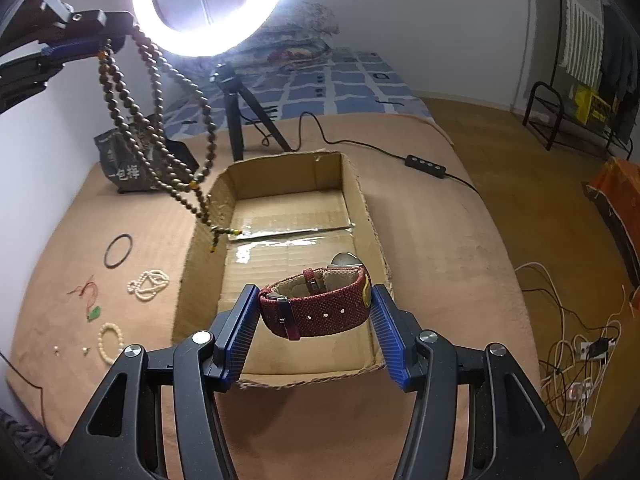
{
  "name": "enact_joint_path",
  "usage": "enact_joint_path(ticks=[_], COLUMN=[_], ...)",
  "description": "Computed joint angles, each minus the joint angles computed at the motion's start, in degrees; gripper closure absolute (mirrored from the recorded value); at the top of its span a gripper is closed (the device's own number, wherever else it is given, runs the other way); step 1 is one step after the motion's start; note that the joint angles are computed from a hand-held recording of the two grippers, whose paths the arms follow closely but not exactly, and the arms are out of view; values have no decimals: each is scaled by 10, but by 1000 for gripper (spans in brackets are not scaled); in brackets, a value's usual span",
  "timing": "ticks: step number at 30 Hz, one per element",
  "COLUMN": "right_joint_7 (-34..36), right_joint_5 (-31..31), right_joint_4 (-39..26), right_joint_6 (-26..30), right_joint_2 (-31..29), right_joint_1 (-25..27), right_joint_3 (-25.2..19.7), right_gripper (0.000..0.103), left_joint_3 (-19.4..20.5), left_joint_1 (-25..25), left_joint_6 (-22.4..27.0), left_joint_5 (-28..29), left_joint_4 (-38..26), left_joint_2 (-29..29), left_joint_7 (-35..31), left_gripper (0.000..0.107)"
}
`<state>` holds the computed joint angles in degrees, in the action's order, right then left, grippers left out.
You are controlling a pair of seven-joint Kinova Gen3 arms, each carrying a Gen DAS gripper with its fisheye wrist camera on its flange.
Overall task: Organize jewelry
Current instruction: 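Lift the bead strand and watch and carry both over the cardboard box, then open the right tool dropping the watch while the left tool releases the beads into the box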
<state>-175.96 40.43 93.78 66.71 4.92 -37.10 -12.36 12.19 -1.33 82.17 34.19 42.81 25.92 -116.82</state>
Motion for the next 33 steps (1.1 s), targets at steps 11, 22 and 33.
enact_joint_path(ticks=[11, 22, 33], right_joint_7=[0, 14, 15], right_joint_5=[-24, -47, -22], right_joint_4=[27, 39, 22], right_joint_6=[-40, -68, -34], right_joint_2=[0, 7, 16], right_joint_1=[20, 30, 11], right_joint_3=[9, 15, 14], right_gripper=[48, 46, 31], left_joint_3=[-13, -16, -16], left_joint_1=[52, 77, 71], left_joint_6=[-42, -42, -47], left_joint_5=[-63, -107, -111], left_joint_4=[59, 80, 88], left_joint_2=[13, 31, 23], left_joint_7=[0, 4, -9], left_gripper=[97, 97, 63])
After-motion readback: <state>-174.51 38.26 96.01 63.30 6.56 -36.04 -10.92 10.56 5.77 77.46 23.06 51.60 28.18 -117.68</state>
